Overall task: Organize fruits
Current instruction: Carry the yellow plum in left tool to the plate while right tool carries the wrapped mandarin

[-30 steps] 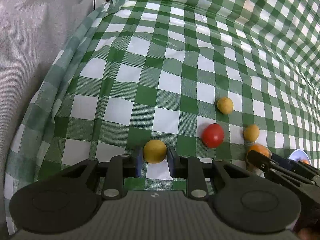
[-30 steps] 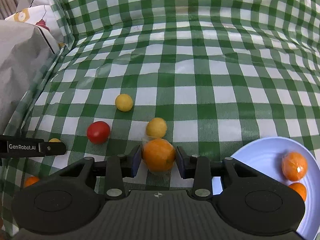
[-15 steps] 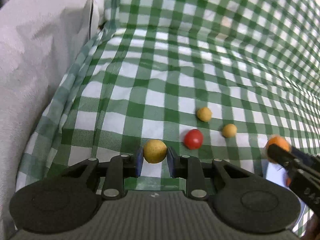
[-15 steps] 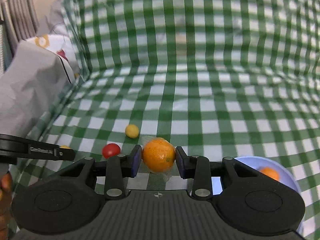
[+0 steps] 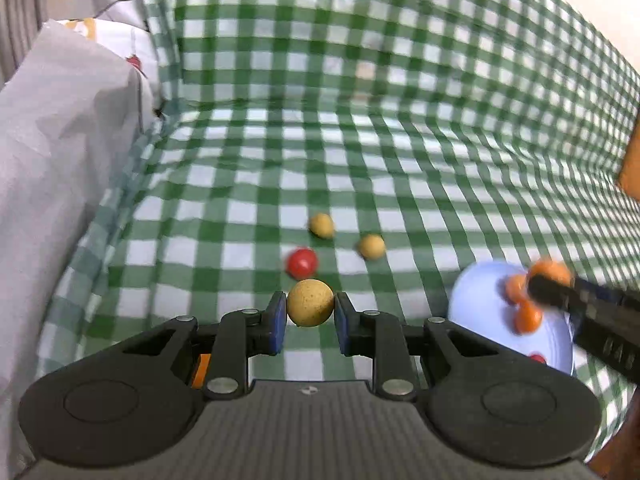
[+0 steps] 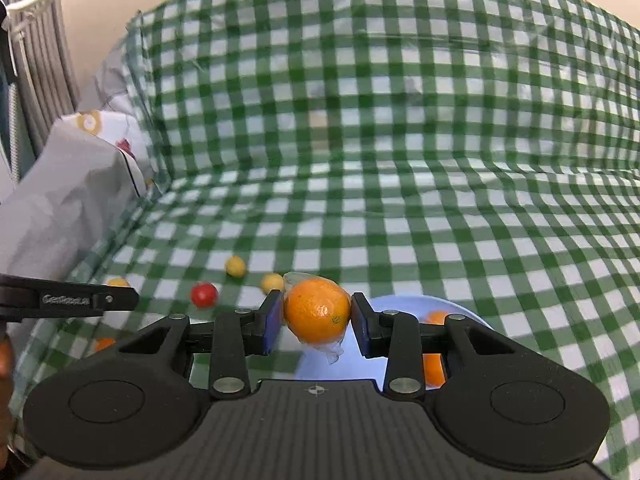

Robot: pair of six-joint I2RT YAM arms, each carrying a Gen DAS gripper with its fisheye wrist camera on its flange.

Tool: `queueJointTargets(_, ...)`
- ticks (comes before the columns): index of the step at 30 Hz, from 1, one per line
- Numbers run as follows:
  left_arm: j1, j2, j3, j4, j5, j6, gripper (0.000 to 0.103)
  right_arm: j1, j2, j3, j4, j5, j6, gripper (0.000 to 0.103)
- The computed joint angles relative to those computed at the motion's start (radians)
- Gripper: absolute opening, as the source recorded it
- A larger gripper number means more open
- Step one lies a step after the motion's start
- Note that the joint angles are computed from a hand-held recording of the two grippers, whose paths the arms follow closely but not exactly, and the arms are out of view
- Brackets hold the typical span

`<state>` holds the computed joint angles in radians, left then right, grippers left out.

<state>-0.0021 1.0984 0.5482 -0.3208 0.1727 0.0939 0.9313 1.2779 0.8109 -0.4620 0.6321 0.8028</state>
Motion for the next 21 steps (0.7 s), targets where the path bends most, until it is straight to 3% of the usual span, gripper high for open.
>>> queueJointTargets(6, -0.145, 0.011, -0.056, 0.108, -0.106, 0.019, 0.028, -0.007, -0.007, -0.013, -0.046, 0.034, -0.036, 0.038)
queueJointTargets(21, -0.254, 0.082, -0.054, 0.204, -0.081, -0.066, 0.028, -0.108, -0.107, -0.107, -0.048, 0.018, -0.098, 0.038)
